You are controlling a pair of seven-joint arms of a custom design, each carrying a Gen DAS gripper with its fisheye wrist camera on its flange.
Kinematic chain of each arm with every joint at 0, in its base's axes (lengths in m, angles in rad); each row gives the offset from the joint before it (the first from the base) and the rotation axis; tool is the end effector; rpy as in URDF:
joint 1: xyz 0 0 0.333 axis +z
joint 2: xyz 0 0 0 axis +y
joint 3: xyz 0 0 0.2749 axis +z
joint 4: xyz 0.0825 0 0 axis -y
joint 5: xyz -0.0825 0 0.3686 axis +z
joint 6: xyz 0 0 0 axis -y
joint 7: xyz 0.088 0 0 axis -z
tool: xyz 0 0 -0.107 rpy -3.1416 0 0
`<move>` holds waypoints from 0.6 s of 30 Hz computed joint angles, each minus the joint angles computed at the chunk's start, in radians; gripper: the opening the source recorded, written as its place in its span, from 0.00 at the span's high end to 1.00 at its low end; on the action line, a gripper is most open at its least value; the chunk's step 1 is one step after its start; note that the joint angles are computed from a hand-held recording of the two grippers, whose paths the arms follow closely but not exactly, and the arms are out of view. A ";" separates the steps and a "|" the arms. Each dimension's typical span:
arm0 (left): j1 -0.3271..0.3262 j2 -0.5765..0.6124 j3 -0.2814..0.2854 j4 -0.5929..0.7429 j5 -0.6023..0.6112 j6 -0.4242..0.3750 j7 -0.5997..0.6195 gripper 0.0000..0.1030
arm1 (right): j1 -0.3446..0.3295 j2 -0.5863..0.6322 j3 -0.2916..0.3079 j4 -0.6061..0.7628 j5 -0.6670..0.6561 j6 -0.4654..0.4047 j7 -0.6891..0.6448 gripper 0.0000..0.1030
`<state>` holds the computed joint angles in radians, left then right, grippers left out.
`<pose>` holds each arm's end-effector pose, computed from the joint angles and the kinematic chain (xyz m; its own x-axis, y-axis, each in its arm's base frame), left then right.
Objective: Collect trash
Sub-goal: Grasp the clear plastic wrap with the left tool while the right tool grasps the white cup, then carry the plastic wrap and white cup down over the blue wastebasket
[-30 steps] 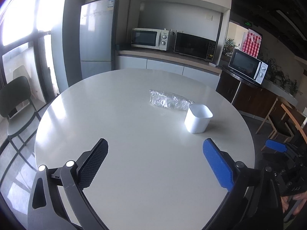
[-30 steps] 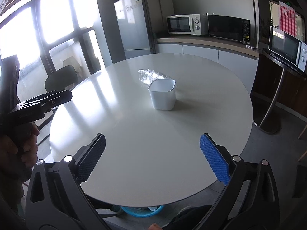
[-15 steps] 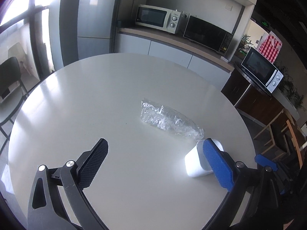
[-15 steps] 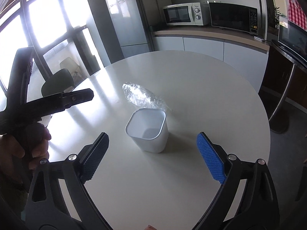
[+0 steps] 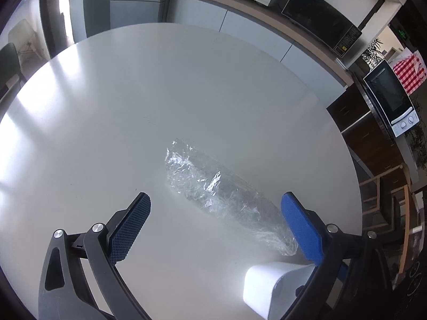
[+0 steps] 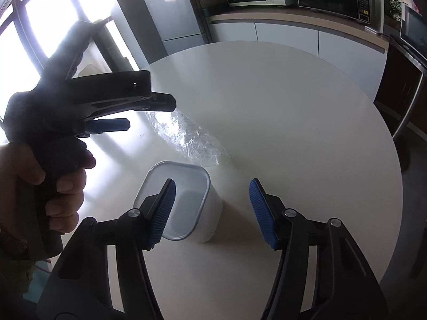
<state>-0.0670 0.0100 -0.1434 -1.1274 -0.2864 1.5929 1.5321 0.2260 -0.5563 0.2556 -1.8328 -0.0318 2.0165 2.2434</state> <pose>0.4921 -0.1348 0.7833 -0.2820 -0.9193 0.2745 -0.8916 0.1454 -0.4289 0.3344 0.2219 0.7668 -0.0681 -0.9575 -0.2803 -0.7535 0.2335 -0.6146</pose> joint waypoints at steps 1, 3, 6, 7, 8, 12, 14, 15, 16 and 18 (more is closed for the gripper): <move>-0.003 0.016 -0.003 0.015 0.000 -0.016 -0.003 0.08 | 0.003 0.000 0.000 -0.004 0.001 0.000 -0.007 0.54; -0.007 0.025 -0.010 0.015 0.003 -0.022 0.029 0.10 | 0.009 0.000 0.000 -0.011 0.004 -0.005 -0.016 0.66; -0.011 0.007 -0.013 -0.026 0.023 0.006 0.065 0.18 | 0.015 0.000 -0.006 -0.022 0.024 -0.001 -0.009 0.75; -0.008 0.002 -0.009 -0.037 0.003 0.004 0.067 0.25 | 0.016 -0.001 -0.004 -0.022 0.023 -0.002 -0.010 0.77; -0.005 -0.003 -0.005 -0.045 -0.020 -0.002 0.072 0.36 | 0.015 -0.003 -0.001 -0.021 0.016 -0.005 -0.014 0.82; -0.007 -0.034 -0.003 -0.088 -0.018 0.016 0.111 0.55 | 0.014 -0.013 0.007 -0.026 0.000 -0.012 -0.017 0.96; -0.005 -0.063 0.006 -0.122 -0.018 0.035 0.134 0.63 | 0.015 -0.027 0.012 -0.043 -0.003 -0.003 -0.014 0.97; -0.003 -0.084 0.013 -0.143 -0.020 0.042 0.142 0.65 | 0.015 -0.037 0.017 -0.052 -0.005 0.002 -0.010 0.97; 0.000 -0.091 0.023 -0.146 -0.031 0.037 0.149 0.67 | 0.016 -0.049 0.023 -0.066 -0.007 0.009 -0.004 0.97; 0.009 -0.122 0.044 -0.168 -0.064 0.035 0.169 0.68 | 0.018 -0.081 0.035 -0.093 -0.006 0.018 0.016 0.97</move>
<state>-0.0579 -0.1120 -0.0998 -1.2959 -0.3501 1.6278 1.7012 0.2436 -0.6374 0.2905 -1.9257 -0.0379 2.0346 2.2595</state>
